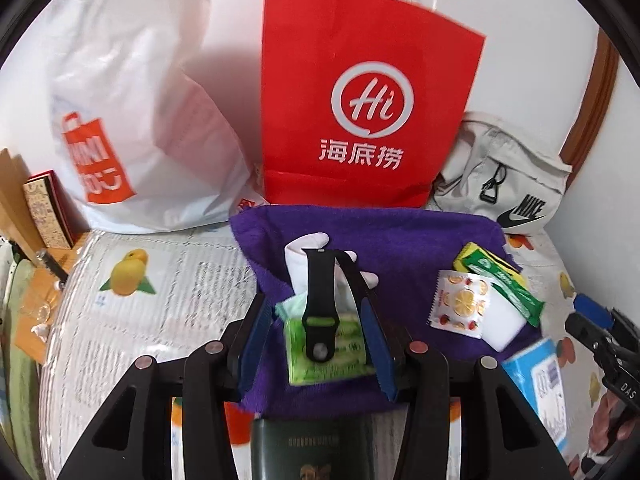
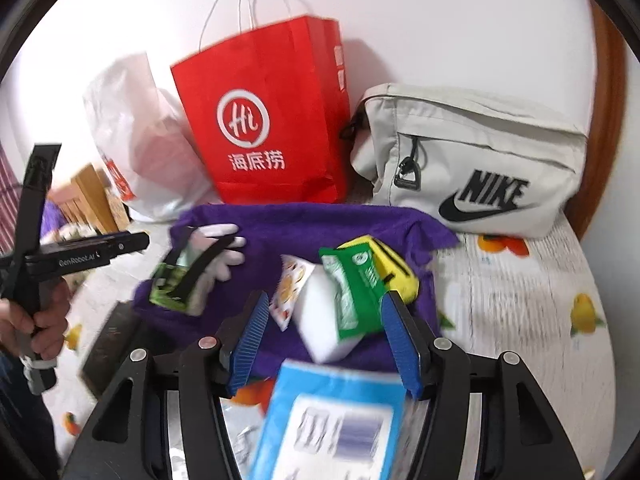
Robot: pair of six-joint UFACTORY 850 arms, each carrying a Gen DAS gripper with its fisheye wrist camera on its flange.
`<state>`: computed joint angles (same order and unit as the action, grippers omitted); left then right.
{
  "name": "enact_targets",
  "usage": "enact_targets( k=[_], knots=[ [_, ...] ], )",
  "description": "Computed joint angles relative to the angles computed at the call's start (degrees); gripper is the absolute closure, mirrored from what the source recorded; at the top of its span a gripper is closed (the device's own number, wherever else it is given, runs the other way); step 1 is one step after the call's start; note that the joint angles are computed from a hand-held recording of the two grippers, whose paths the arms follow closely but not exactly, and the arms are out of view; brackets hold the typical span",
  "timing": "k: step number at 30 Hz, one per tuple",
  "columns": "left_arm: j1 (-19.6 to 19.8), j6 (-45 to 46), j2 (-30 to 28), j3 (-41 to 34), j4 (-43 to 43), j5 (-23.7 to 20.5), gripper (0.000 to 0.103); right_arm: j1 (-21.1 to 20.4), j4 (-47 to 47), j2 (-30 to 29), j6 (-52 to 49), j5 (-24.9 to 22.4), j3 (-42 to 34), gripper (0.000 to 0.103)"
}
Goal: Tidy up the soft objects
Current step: 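Open the left tool releasing the strap while the right tool releases the packet, then grasp the white knotted plastic bag on the bed with the right tool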
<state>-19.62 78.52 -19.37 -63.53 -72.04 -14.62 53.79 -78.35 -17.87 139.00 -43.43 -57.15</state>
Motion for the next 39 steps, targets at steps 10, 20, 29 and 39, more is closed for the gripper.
enact_targets(
  k=[10,20,29,39],
  knots=[
    [1.78,3.21,12.91,12.48,-0.93,-1.91,0.058,12.46,7.37,1.46,6.33,-5.85,0.68,0.032],
    [3.11,-3.55,23.41,24.35,6.91,-4.46,0.058,20.98,18.21,-5.69,4.68,-6.81,-3.82,0.032],
    [5.09,3.99,28.07,31.36,-1.01,-4.12,0.058,23.25,18.95,-11.58,7.51,-5.21,-6.57,0.041],
    [2.33,5.26,27.07,33.07,1.2,-5.0,0.053,23.03,23.15,-17.91,-0.02,-7.6,-11.92,0.072]
  ],
)
